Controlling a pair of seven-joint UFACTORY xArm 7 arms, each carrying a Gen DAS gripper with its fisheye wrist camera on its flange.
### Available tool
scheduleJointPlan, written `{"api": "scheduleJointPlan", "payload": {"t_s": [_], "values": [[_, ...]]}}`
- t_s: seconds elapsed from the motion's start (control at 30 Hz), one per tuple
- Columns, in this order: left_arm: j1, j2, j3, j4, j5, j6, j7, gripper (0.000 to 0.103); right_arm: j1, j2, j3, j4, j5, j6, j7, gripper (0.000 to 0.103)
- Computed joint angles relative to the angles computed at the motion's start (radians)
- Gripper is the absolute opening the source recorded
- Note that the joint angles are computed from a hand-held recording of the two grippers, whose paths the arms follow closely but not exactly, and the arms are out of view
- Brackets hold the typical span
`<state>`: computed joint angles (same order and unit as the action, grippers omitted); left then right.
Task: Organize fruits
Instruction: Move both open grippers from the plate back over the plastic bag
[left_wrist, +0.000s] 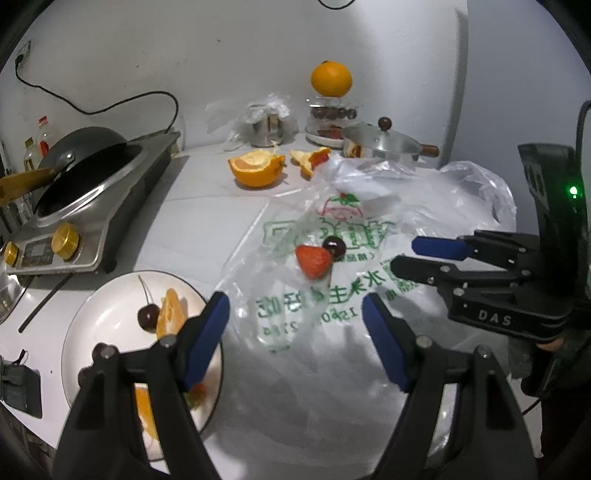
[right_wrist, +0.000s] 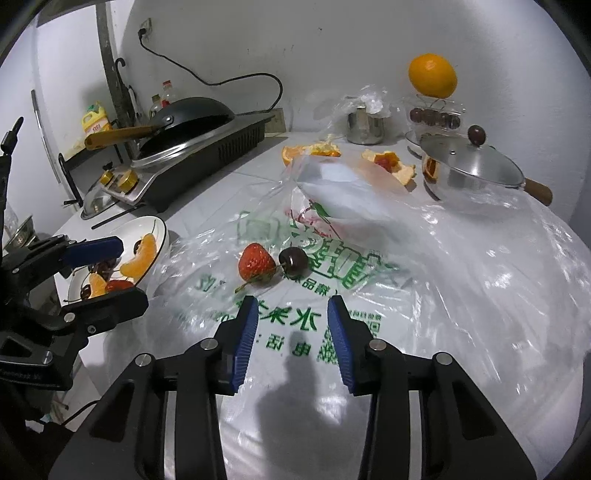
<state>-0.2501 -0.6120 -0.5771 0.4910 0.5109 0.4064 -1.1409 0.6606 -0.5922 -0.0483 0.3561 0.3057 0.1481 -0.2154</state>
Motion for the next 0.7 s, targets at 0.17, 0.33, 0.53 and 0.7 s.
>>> {"api": "scheduleJointPlan", "payload": {"t_s": [0.17, 0.33, 0.53, 0.7], "values": [[0.041, -0.017, -0.006, -0.017, 0.025, -0.042, -0.019, 0.076, 0.021, 0.088, -0.019, 0.052, 0.008, -0.013, -0.027, 0.036], [0.091, -0.006, -0.014, -0.028, 0.035, -0.101, -0.027, 0.076, 0.037, 0.169, -0.025, 0.113, 0.038, -0.017, -0.072, 0.036], [0.152, 0.028, -0.033, -0.024, 0.045, -0.161, -0.028, 0.076, 0.035, 0.247, -0.022, 0.177, 0.101, -0.015, -0.140, 0.036], [0.194, 0.058, -0.050, -0.015, 0.051, -0.200, -0.026, 0.076, 0.017, 0.295, -0.009, 0.216, 0.169, -0.001, -0.201, 0.036]]}}
